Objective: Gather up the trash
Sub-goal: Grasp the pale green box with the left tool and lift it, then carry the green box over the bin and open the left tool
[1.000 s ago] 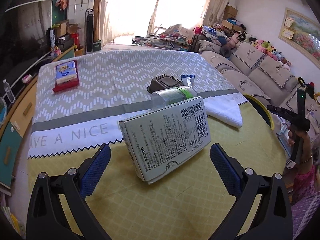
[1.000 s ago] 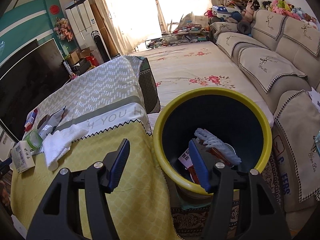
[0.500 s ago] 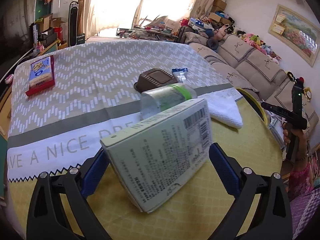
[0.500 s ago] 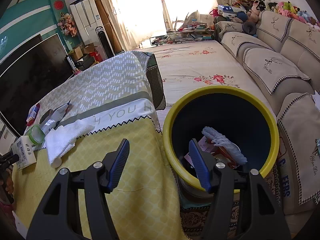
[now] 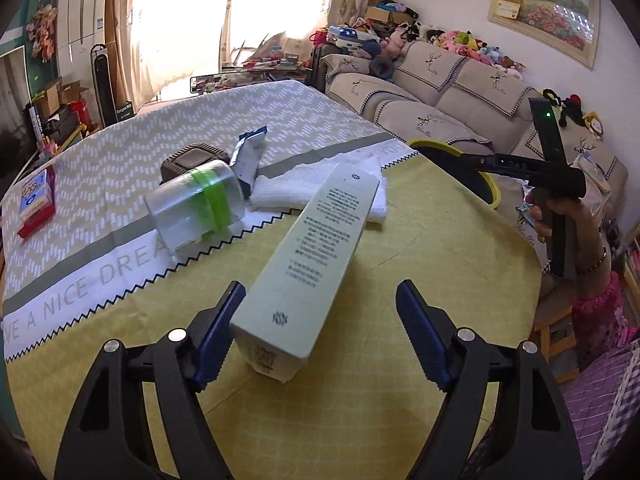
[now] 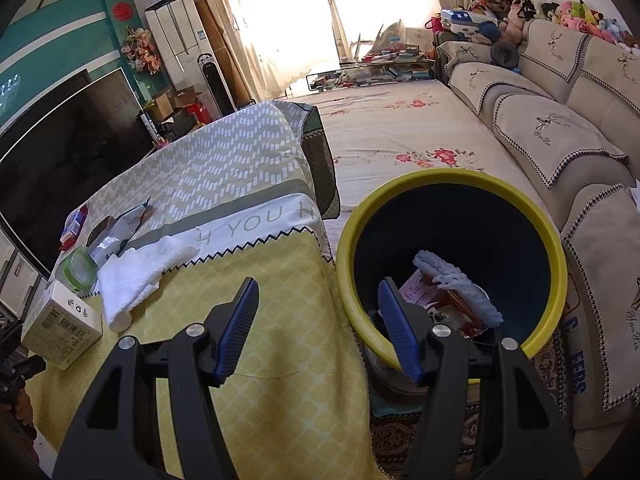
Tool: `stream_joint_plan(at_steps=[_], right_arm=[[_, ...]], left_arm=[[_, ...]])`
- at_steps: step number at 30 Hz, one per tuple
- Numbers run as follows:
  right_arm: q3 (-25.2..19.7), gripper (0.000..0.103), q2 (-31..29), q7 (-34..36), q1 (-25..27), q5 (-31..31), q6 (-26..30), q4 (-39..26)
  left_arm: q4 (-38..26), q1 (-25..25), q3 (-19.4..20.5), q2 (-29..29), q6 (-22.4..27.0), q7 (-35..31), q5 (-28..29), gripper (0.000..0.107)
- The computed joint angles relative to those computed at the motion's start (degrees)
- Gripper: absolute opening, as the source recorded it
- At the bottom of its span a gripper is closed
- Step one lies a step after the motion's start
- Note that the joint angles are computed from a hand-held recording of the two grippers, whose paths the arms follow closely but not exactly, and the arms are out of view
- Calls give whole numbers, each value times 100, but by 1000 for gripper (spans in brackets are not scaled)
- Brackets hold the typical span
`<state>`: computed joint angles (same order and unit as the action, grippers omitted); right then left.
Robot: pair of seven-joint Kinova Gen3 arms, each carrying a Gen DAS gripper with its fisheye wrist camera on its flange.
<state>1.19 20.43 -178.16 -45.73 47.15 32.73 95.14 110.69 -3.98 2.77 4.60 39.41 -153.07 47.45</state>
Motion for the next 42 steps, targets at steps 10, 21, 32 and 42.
stream_joint_plan(at_steps=[10, 21, 32, 42], right_arm=[[30, 60, -109, -348, 34, 188, -105, 255], [15, 60, -83, -502, 142, 172, -229, 390], [6, 61, -537, -1619, 27, 1083, -10, 1001], [-474, 62, -958, -2123, 661, 1571, 175, 1522]], left_arm=[[-143, 320, 276, 268, -468, 525, -562, 31], [-188, 678, 417, -129, -595, 1042, -781, 30], [-1278, 1571, 744, 380, -434, 2385, -2030, 30], [-3028, 2510, 939, 1793, -148, 3684, -3304, 30]])
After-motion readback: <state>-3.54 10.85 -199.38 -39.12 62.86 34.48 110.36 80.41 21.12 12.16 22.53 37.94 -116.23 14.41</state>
